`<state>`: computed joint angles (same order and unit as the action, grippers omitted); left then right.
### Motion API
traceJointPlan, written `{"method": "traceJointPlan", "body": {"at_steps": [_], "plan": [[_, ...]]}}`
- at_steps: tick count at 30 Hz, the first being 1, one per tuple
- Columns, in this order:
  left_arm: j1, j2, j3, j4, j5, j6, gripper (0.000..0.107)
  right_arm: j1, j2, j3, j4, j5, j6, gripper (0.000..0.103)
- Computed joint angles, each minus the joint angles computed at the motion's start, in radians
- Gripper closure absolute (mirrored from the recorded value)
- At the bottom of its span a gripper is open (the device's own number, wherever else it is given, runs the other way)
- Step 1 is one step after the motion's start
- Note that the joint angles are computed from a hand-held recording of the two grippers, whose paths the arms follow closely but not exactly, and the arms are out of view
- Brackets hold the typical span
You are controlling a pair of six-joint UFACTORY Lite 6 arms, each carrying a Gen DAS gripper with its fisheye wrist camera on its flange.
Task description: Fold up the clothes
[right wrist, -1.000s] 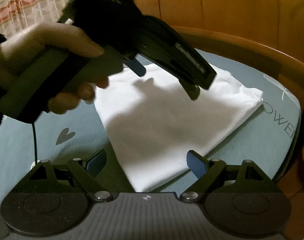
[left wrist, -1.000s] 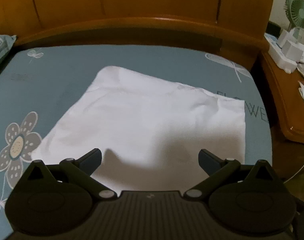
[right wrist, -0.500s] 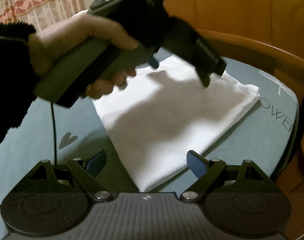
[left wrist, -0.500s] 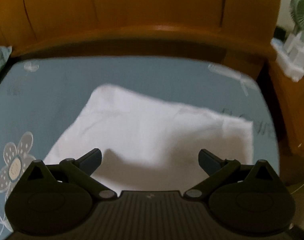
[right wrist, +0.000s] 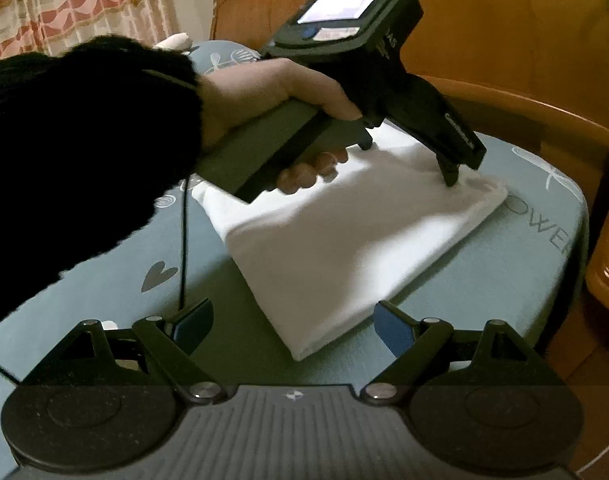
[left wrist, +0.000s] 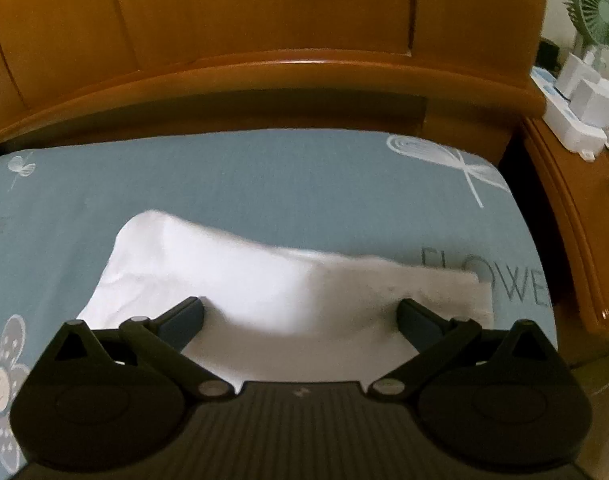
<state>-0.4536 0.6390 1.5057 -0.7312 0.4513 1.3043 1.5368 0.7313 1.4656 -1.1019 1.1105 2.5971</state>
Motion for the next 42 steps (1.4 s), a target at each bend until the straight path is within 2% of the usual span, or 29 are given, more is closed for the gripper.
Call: {"method": "traceJointPlan", "body": {"at_steps": [4, 8, 10, 12, 17, 22, 24, 28, 30, 36, 38, 42], "plan": [[0.013, -0.004, 0.025, -0.03, 0.035, 0.028, 0.005, 0.02, -0.006, -0.013, 0.017, 0.013, 0.031, 0.012], [0.073, -0.08, 0.004, -0.12, 0.134, 0.136, 0.005, 0.024, -0.035, -0.056, 0.01, 0.011, 0.057, 0.012], [0.099, -0.063, 0.056, -0.123, 0.183, 0.112, 0.005, 0.017, -0.046, -0.069, 0.003, 0.01, 0.052, 0.012], [0.123, -0.02, 0.139, -0.109, 0.243, 0.053, 0.005, 0.016, -0.048, -0.07, -0.003, 0.013, 0.047, 0.012], [0.183, 0.246, 0.516, -0.029, 0.456, -0.282, 0.005, 0.035, -0.037, -0.064, -0.001, 0.025, 0.074, 0.012], [0.199, 0.404, 0.729, -0.033, 0.593, -0.409, 0.005, 0.051, -0.045, -0.098, 0.025, 0.013, 0.117, 0.012], [0.197, 0.426, 0.743, -0.064, 0.659, -0.447, 0.005, 0.053, -0.044, -0.1, 0.037, 0.018, 0.123, 0.012], [0.206, 0.332, 0.551, -0.179, 0.749, -0.363, 0.005, 0.059, -0.036, -0.099, 0.054, 0.026, 0.124, 0.012], [0.186, 0.298, 0.484, -0.197, 0.749, -0.332, 0.005, 0.055, -0.033, -0.104, 0.055, 0.014, 0.136, 0.012], [0.113, 0.311, 0.44, -0.202, 0.578, -0.255, 0.005, 0.045, -0.025, -0.098, 0.042, 0.0, 0.138, 0.012], [0.106, 0.282, 0.419, -0.18, 0.561, -0.237, 0.005, 0.046, -0.032, -0.101, 0.044, 0.003, 0.139, 0.012], [0.161, 0.057, 0.2, -0.191, 0.512, -0.022, 0.005, 0.048, -0.071, -0.139, 0.037, 0.023, 0.154, 0.012]]}}
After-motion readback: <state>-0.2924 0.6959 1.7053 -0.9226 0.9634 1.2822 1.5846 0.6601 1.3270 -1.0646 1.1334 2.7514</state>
